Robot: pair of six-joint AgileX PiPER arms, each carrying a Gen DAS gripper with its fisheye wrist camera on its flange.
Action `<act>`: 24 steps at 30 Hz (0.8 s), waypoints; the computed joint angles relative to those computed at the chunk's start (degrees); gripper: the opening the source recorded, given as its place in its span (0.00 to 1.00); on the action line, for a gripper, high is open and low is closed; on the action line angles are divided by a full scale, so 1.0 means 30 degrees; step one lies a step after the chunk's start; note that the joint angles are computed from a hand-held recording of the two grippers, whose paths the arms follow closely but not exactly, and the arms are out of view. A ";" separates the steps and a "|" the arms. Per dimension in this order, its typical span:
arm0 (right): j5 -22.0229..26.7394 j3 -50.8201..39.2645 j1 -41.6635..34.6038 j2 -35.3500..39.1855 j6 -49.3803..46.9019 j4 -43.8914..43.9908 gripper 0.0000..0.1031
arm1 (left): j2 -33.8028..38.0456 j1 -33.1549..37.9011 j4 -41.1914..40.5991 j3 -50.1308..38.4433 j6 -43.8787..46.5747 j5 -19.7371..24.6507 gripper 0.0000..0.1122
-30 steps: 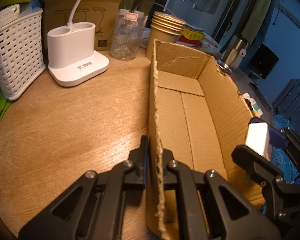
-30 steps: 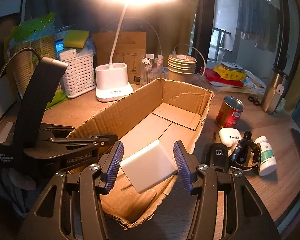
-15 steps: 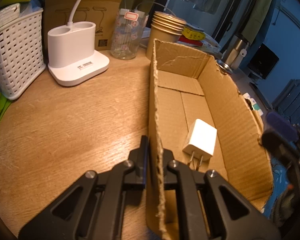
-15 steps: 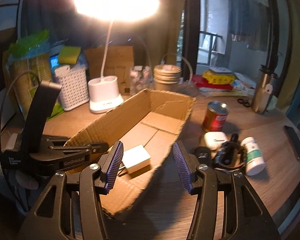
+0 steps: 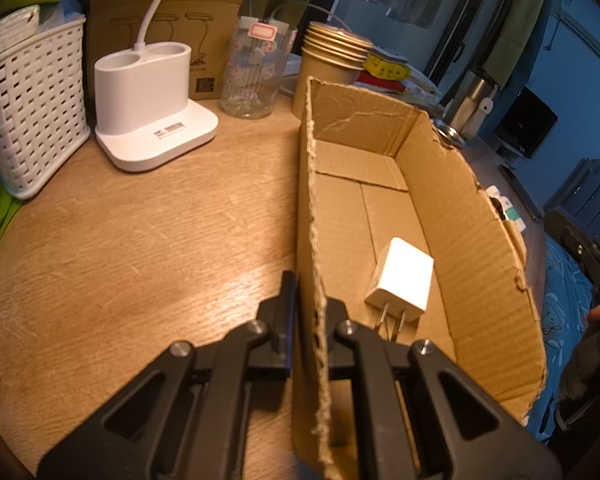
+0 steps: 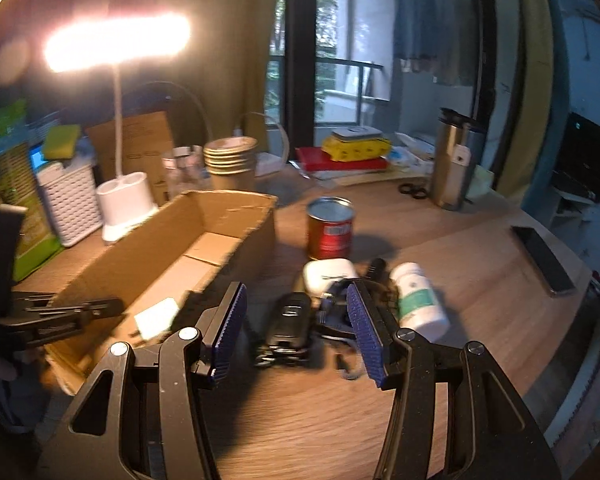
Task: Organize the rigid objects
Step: 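Move the right gripper back and close it on the brown wristwatch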
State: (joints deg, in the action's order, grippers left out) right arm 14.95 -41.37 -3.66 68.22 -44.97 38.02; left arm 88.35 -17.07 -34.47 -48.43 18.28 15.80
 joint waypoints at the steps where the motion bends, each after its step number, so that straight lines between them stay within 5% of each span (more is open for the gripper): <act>1: -0.0044 -0.0035 -0.0201 0.0127 -0.0050 -0.0021 0.54 | 0.0018 0.0015 -0.0007 -0.0018 0.0016 0.0002 0.06; 24: -0.0760 -0.2067 -0.1211 0.4755 0.3035 -0.2133 0.65 | -0.0012 -0.0126 -0.0104 0.0049 -0.0010 0.0001 0.07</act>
